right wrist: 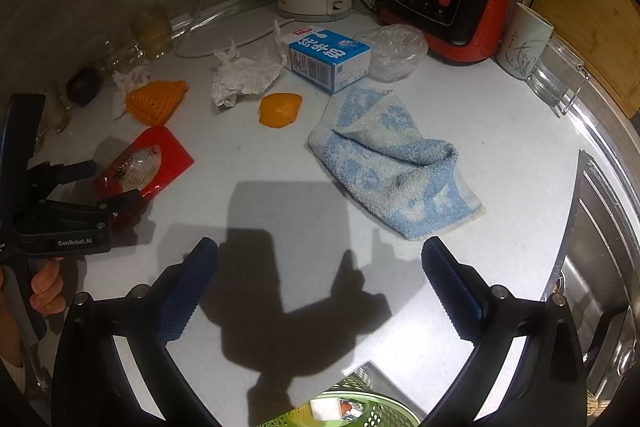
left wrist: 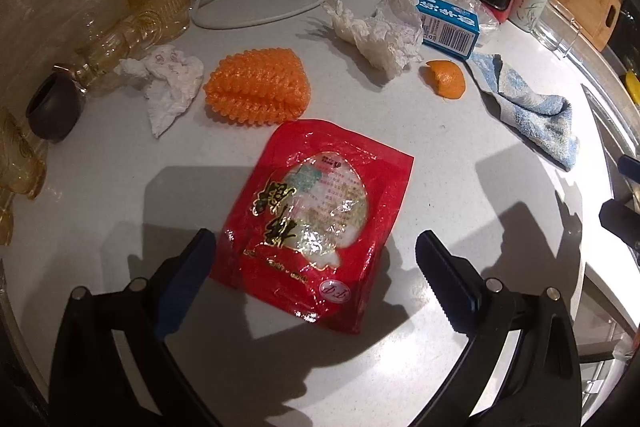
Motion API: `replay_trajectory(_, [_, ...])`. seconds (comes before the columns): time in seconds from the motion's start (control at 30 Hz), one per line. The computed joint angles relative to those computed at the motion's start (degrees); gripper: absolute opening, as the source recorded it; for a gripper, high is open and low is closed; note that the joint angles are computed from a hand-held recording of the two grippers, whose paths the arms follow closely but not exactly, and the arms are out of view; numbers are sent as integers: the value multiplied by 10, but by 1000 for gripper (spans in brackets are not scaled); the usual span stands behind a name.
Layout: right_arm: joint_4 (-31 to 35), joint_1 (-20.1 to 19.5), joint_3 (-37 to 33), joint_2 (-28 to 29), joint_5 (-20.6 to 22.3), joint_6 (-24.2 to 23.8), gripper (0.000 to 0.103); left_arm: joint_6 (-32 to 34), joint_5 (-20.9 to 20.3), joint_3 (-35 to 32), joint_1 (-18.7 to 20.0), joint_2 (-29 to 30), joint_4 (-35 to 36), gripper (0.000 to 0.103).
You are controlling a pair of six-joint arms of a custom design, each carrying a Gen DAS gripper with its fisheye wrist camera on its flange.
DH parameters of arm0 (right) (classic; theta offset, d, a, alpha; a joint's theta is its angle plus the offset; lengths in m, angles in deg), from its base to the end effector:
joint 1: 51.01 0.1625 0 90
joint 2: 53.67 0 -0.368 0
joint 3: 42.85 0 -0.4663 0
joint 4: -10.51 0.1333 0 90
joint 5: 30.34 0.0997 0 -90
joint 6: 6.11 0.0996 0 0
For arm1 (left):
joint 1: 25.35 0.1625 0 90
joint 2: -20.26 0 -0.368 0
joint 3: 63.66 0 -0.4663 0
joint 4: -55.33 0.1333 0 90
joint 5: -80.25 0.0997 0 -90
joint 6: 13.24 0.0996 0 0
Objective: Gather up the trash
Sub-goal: 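Move both tools back over the counter toward the red bag and towel, then grasp the red snack bag with the left tool while the right tool grasps the blue towel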
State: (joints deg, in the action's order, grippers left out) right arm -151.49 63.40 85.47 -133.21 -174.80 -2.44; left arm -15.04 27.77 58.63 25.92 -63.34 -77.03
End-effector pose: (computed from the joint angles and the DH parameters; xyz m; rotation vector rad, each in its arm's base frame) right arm 0.2495 -0.4233 0.1597 0.1681 -2.2182 0.7171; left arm -0.1675 -0.5188 0.1643 0.7732 2.4022 -0.3727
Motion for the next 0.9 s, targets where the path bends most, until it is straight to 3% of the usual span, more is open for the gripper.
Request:
replay_trajectory(0.6, [-42, -38, -28, 27, 15, -47, 101, 11, 6, -17, 6, 34, -10, 95])
replay_trajectory(0.9, [-88, -82, -39, 25, 36, -118, 101, 18, 1, -22, 10, 49, -19, 93])
